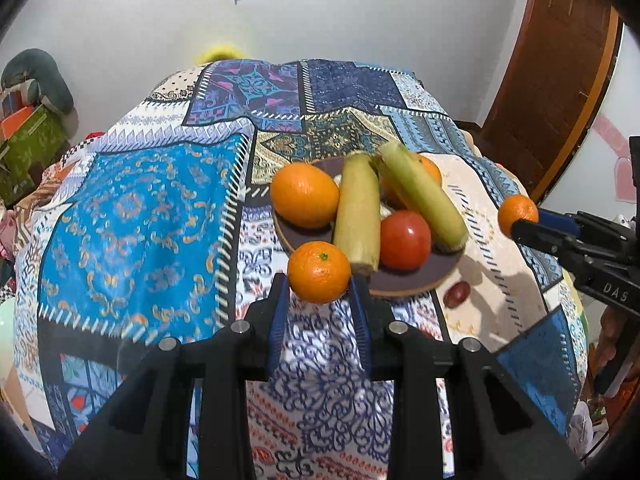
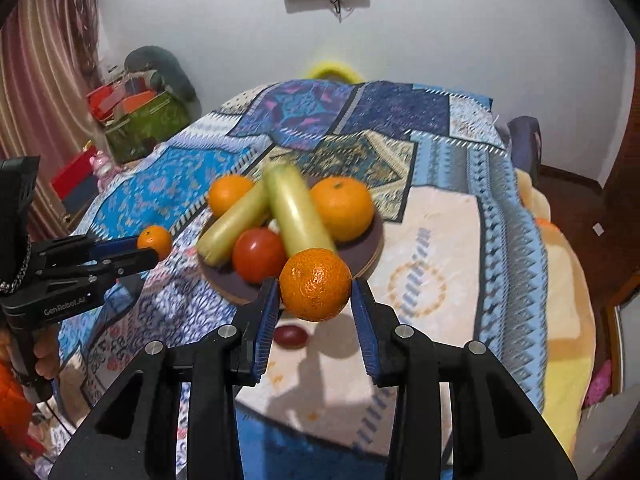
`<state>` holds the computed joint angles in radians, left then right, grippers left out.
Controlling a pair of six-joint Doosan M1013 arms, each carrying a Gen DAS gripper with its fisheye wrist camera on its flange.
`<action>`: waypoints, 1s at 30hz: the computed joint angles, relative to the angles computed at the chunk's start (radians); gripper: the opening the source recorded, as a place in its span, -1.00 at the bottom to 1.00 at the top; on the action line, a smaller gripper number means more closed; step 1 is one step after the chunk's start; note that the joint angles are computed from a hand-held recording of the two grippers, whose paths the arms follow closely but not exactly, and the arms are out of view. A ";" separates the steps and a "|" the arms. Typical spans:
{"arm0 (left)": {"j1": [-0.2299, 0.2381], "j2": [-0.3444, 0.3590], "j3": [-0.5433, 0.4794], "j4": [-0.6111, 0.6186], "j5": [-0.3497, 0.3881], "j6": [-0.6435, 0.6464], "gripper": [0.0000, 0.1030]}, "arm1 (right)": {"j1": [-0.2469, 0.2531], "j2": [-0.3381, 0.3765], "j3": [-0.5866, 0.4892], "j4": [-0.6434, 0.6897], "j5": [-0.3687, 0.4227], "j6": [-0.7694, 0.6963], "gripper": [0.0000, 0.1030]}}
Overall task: Organize fruits
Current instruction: 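Carry both mandarins onto the plate and open both grippers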
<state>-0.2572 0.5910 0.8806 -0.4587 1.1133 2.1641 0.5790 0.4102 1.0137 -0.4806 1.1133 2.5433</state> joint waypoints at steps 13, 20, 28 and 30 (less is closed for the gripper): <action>-0.016 0.070 -0.099 0.011 0.004 -0.043 -0.47 | -0.051 0.015 0.010 0.014 -0.018 -0.016 -0.34; -0.012 0.097 -0.134 0.004 0.011 -0.068 -0.47 | -0.077 0.028 0.009 0.074 -0.046 -0.036 -0.34; -0.019 0.138 -0.203 -0.020 0.055 -0.092 -0.47 | -0.088 0.025 0.019 0.105 -0.070 -0.041 -0.32; -0.022 0.143 -0.212 -0.027 0.066 -0.093 -0.48 | -0.089 0.027 0.017 0.113 -0.069 -0.053 -0.32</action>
